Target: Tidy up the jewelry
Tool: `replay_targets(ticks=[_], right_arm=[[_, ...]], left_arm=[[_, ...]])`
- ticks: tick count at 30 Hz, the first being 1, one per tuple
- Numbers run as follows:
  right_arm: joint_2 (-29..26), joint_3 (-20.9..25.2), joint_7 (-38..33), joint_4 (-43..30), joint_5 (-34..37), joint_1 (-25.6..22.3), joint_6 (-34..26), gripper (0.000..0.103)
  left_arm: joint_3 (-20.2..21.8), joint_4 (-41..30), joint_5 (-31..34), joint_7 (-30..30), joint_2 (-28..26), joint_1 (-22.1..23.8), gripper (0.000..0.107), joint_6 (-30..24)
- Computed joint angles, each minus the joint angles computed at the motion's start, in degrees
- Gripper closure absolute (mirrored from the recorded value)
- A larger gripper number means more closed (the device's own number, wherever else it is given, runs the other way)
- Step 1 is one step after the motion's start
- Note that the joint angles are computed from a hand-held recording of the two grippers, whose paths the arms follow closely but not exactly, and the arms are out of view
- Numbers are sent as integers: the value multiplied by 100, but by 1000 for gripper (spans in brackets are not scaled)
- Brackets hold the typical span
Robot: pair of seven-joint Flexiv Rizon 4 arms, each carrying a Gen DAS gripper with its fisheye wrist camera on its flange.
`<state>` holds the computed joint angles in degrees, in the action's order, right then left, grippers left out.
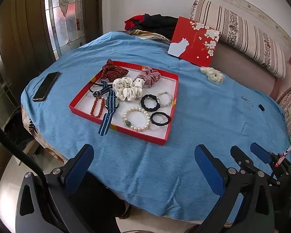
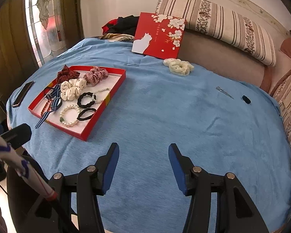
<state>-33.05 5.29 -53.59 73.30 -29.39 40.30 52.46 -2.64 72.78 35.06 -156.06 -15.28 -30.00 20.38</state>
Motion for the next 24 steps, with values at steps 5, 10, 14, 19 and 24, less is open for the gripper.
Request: replay_targets(ticks=[5,10,14,19,24], right_arm=[[-118,34,-151,-209,32,41,-106,45],[-225,17,-258,-414,69,108,-227,45],[-304,2,-324,-585,103,158,-317,45],[-402,-32,-418,-764,103,231,-422,44],[-499,-59,-498,-924,104,302,-544,43]], left_arm=[[7,22,8,4,9,10,4,-33],[17,116,-48,-33,49,71,4,-3],[19,204,-90,-75,79,132,4,28],[11,319,-178,-105,116,213,4,127],[10,432,-223,-143,163,272,4,198]])
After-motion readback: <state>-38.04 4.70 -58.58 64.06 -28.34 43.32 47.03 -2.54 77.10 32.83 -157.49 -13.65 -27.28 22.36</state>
